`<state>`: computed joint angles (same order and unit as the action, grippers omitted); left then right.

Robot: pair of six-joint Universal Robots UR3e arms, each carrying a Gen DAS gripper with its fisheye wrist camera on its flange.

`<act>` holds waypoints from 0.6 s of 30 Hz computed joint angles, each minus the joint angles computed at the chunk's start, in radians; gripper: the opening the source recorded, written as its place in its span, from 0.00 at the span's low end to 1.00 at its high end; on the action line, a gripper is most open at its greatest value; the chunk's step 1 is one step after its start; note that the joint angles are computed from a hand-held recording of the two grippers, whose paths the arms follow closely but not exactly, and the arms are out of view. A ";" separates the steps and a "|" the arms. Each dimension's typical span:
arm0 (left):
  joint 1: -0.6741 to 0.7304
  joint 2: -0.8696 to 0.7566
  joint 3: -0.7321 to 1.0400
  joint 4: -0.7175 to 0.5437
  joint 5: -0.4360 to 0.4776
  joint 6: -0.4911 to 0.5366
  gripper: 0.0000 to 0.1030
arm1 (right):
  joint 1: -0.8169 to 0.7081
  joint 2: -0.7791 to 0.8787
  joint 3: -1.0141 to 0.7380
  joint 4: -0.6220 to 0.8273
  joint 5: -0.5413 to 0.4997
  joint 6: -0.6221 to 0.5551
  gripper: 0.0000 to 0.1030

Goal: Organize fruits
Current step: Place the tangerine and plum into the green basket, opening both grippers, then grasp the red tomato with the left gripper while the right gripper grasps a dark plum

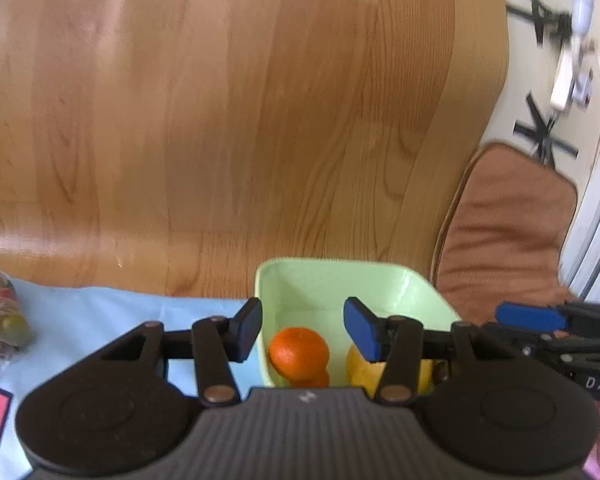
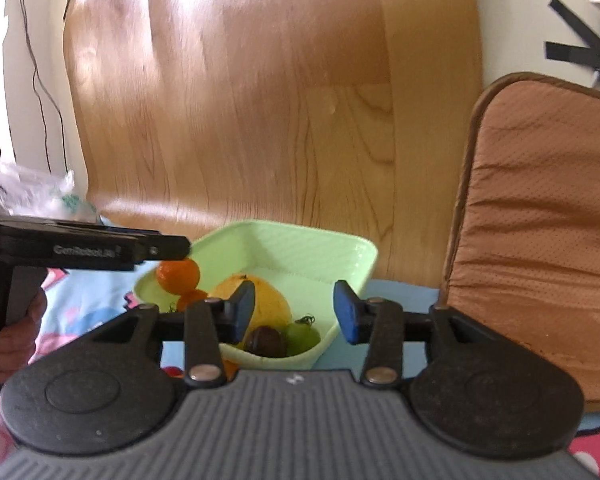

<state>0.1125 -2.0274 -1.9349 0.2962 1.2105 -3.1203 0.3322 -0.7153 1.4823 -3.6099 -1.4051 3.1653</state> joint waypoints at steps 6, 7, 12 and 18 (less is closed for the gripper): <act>0.083 0.186 -0.231 0.044 -0.118 0.042 0.45 | -0.045 -0.114 0.290 -0.189 0.040 0.060 0.45; 0.099 0.217 -0.290 0.063 -0.140 0.066 0.45 | -0.053 -0.130 0.350 -0.226 0.041 0.063 0.45; 0.183 0.343 -0.554 0.079 -0.271 0.183 0.45 | -0.089 -0.158 0.596 -0.361 0.067 0.088 0.45; 0.256 0.359 -0.678 0.065 -0.372 0.181 0.45 | -0.025 -0.115 0.589 -0.336 -0.011 0.066 0.45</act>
